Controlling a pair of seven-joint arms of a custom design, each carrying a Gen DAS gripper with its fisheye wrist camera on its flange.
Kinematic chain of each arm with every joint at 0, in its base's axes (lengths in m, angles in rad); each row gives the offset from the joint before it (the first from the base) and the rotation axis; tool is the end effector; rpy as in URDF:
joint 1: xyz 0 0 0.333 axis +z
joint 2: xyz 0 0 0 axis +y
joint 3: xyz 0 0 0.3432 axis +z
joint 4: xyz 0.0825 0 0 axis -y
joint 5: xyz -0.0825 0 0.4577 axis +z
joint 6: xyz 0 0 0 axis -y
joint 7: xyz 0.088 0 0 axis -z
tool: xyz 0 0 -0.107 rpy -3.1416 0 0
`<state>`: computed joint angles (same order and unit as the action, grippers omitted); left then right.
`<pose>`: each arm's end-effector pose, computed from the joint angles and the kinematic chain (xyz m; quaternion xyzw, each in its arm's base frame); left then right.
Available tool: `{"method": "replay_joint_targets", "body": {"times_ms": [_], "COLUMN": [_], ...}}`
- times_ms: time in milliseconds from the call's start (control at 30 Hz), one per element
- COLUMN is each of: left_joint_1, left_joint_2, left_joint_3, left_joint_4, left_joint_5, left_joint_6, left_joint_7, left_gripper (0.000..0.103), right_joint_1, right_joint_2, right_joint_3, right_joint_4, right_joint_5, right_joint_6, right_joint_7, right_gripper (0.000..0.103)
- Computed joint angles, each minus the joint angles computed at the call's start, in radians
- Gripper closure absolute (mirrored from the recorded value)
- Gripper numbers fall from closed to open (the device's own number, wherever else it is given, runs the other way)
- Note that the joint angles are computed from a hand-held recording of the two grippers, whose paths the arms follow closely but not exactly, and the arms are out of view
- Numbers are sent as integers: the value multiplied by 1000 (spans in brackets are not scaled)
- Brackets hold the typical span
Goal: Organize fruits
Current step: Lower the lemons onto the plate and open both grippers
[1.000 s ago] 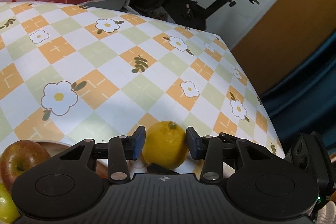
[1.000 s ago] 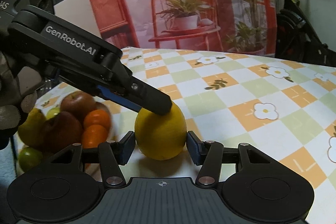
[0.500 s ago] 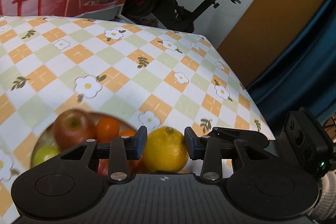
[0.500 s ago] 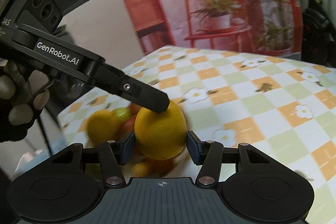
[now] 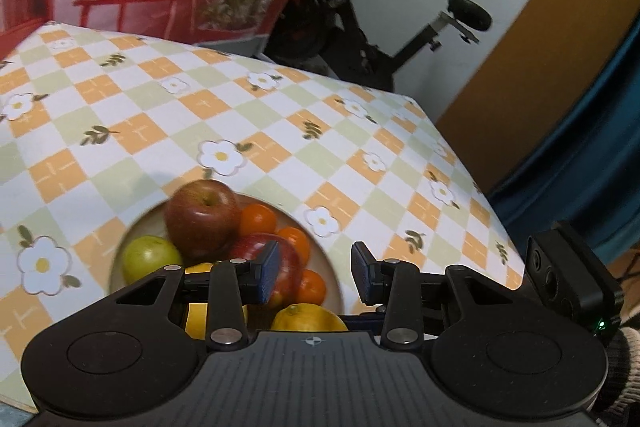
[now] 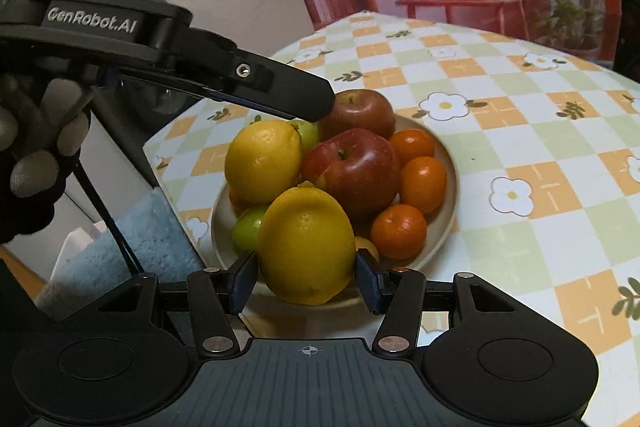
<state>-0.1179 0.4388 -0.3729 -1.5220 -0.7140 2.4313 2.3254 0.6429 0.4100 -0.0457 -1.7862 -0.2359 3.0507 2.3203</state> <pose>0.7254 -0.3351 0.4761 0.3718 -0.8303 0.4134 0.0394 0.6232 0.4510 0.4081 -0.6698 0.6151 -0.1113 0.4009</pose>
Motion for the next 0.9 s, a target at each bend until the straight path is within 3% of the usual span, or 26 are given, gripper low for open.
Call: {"method": "replay_joint_targets", "body": {"times_ms": [300,433,567,767,867,900], "left_joint_1": [9,18,18,15,10,7], "left_joint_2": [-50,-74,-97,-138,-168,-176], "left_joint_3": [5,1,-2,-4,-5,-4], "left_joint_4": [-84,-118,-152,-201,-229,-235], "left_joint_5": [-11,-36,-60,-90,-100,-98], "left_joint_6": [143,191,248,328,389,408], "left_joint_7": [4,13,21,34,47,49], "left_gripper": [61,59,48,38,29,26], "right_joint_1": [3,23,39,172,292,334], "right_joint_2": [41,43,41,1,-25,-32], "right_joint_3": [-4,-29,-49,-221,-367,-417], "right_joint_4": [58,50,54,21,7,7], "right_joint_5": [6,-16,-48,-227,-399,-468], "right_joint_6": [-63,-47,-57,-42,-65,-77], "right_joint_7": [13,67,100,327,529,605], "right_gripper": [54,53,52,39,31,21]}}
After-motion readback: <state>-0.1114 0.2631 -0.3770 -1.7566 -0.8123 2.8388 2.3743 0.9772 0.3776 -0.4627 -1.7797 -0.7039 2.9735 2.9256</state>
